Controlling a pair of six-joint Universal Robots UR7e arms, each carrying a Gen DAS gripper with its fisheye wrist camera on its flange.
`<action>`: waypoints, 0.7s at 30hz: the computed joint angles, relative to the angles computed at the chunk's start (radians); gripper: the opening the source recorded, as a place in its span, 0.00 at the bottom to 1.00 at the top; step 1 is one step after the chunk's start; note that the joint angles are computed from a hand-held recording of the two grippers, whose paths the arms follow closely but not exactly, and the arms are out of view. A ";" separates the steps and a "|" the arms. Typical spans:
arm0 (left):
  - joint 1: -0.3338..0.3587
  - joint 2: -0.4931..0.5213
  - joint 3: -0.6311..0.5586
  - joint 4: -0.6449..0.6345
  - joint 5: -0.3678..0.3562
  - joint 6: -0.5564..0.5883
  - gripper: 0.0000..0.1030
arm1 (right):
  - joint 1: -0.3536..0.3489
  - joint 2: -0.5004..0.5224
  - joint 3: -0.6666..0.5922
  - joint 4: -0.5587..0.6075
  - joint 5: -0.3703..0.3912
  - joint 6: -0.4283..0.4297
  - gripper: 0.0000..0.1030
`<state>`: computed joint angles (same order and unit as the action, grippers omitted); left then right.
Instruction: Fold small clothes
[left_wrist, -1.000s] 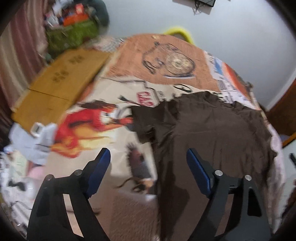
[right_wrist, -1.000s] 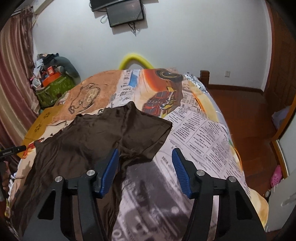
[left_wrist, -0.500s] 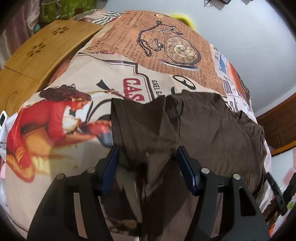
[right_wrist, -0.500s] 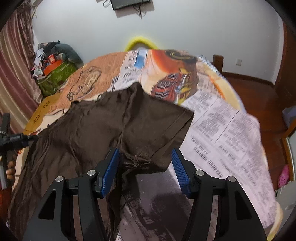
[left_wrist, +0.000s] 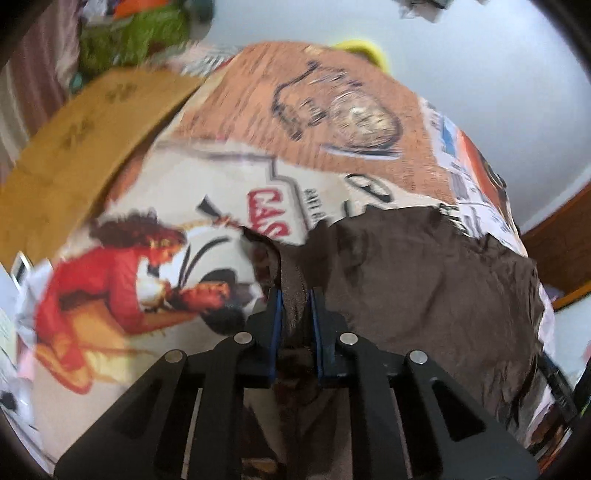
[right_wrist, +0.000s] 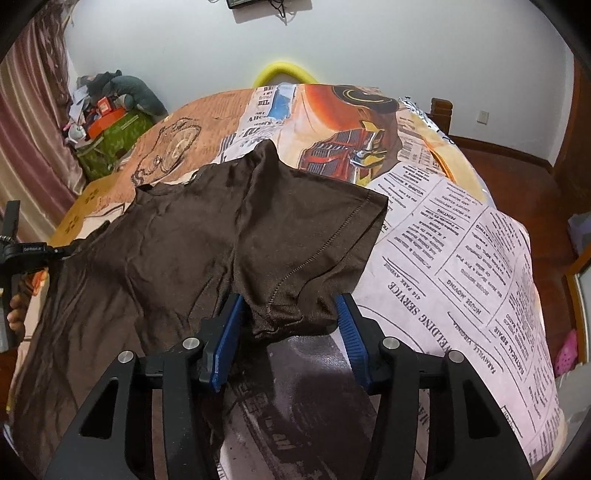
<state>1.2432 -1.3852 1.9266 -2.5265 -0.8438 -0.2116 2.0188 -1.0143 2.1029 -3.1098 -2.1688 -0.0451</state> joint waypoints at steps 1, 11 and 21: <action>-0.030 -0.003 0.009 -0.011 0.026 0.029 0.14 | -0.001 -0.005 0.002 0.002 0.007 0.006 0.46; -0.221 0.081 0.066 -0.114 0.170 0.247 0.13 | 0.009 -0.050 0.028 0.015 0.038 0.028 0.46; -0.187 0.119 0.062 0.128 0.020 0.095 0.22 | 0.024 -0.096 0.060 0.008 -0.006 -0.003 0.46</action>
<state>1.0567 -1.2662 1.9882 -2.3989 -0.8240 -0.1169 2.0427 -1.1107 2.1629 -3.1013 -2.1747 -0.0481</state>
